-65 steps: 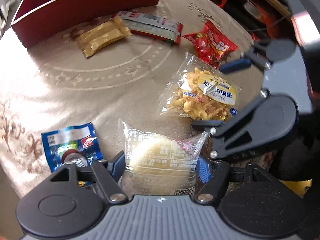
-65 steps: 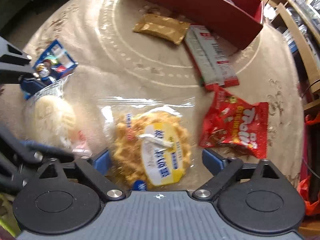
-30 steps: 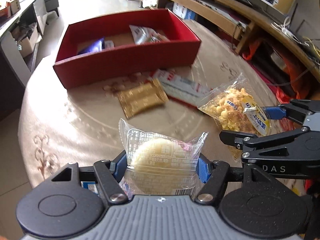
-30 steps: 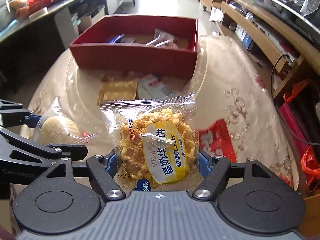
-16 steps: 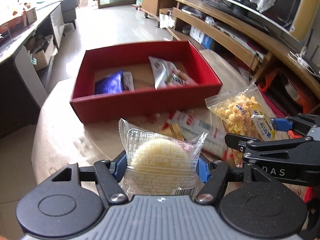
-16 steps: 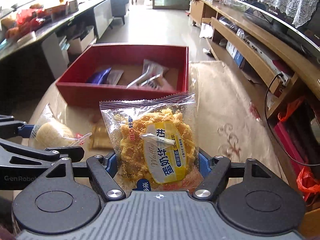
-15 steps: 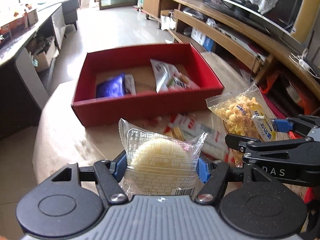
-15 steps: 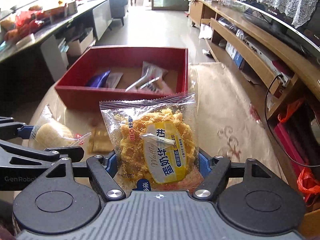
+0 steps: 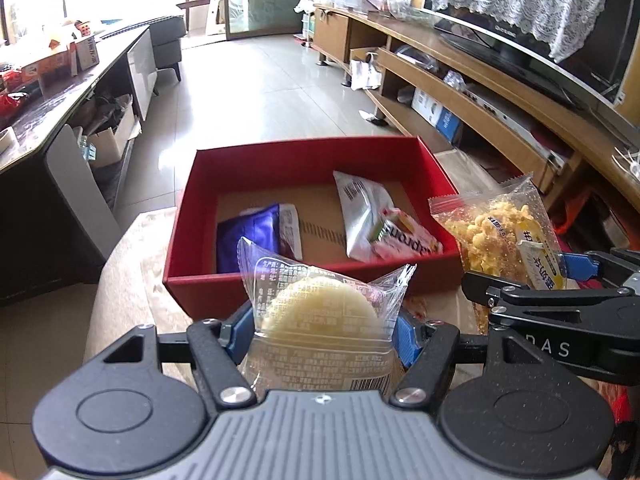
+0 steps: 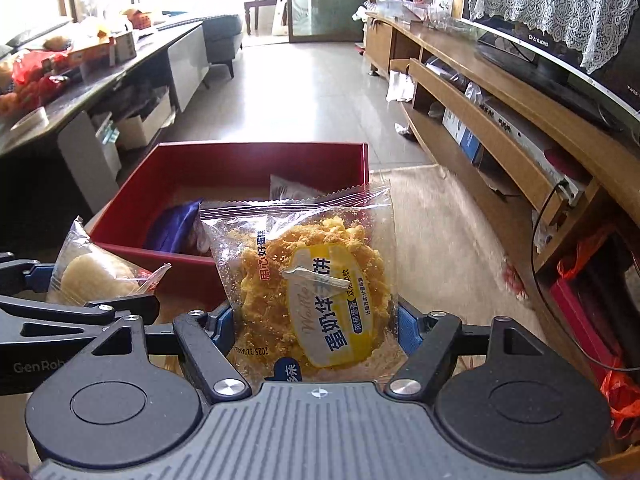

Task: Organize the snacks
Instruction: 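Carry the cake with the left tool while the right tool carries the puffed-snack bag into the red box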

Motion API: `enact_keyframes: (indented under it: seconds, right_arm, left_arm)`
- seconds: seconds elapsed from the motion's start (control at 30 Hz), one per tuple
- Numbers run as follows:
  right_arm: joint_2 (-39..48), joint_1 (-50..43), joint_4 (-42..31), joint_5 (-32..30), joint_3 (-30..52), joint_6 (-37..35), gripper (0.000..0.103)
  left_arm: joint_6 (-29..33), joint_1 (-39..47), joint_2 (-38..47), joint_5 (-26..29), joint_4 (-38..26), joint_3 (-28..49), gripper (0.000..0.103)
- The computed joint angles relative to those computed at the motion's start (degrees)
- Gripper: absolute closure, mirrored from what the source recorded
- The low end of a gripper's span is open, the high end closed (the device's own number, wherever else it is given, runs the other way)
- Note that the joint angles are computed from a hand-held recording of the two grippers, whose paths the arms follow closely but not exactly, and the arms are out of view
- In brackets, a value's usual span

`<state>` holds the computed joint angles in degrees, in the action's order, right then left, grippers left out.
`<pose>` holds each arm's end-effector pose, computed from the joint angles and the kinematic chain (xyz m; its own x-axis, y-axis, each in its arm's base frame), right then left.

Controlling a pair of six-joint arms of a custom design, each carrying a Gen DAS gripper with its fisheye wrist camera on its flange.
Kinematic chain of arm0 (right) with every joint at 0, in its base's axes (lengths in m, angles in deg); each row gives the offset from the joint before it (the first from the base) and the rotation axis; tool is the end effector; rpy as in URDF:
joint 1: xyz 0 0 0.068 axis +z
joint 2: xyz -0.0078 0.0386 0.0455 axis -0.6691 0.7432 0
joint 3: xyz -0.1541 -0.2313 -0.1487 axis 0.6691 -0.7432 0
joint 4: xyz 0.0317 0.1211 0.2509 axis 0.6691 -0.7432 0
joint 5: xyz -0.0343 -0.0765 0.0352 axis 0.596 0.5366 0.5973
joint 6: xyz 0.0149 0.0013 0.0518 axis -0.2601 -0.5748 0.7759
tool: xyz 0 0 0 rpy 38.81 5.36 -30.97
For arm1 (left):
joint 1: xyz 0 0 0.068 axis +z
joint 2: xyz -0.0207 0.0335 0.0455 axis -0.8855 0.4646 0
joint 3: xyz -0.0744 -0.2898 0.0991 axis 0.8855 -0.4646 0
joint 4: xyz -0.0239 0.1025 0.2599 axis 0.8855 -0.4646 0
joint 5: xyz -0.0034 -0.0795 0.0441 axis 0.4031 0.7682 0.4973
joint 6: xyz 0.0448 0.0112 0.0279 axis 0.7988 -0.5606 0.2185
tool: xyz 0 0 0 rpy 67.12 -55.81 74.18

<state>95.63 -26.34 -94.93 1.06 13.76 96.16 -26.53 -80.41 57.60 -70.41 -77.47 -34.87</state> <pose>0.2250 0.0531 0.2449 -0.7350 0.0766 -0.6738 0.1202 0.9926 -0.0183 0.2596 -0.0881 0.2376 -0.7244 0.2511 -0.6421 0.3725 0.9262 -0.0581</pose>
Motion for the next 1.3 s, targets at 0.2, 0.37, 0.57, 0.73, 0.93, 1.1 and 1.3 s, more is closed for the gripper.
enact_keyframes:
  seconds: [0.2, 0.37, 0.57, 0.73, 0.93, 1.1, 1.3]
  right_arm:
    - [3.53, -1.38, 3.19, -0.48, 1.58, -0.65, 0.024]
    - [6.46, -2.31, 5.94, -0.49, 3.11, -1.57, 0.024]
    - [10.11, -3.14, 8.83, -0.57, 5.07, -2.55, 0.024]
    - [14.07, -4.93, 12.37, -2.57, 6.46, -2.91, 0.024]
    - [18.91, -7.12, 17.13, -5.99, 6.44, -3.05, 0.024]
    - [20.55, -7.66, 19.41, -6.87, 6.30, -2.98, 0.024]
    - [21.47, -7.62, 20.78, -6.69, 5.94, -3.64, 0.024]
  left_arm:
    - [-0.74, 0.05, 3.43, -1.81, 2.58, 2.45, 0.040]
    - [-1.91, 0.48, 6.43, -2.17, 3.85, 4.74, 0.041]
    - [-2.81, 0.80, 10.00, -3.05, 6.02, 7.17, 0.041]
    - [-3.83, 0.93, 13.89, -3.95, 7.64, 9.66, 0.041]
    - [-4.43, 0.21, 18.63, -5.82, 9.50, 11.44, 0.041]
    - [-5.39, 0.42, 20.62, -5.62, 9.77, 12.55, 0.041]
    - [-5.50, 0.01, 21.72, -6.66, 10.49, 12.63, 0.041]
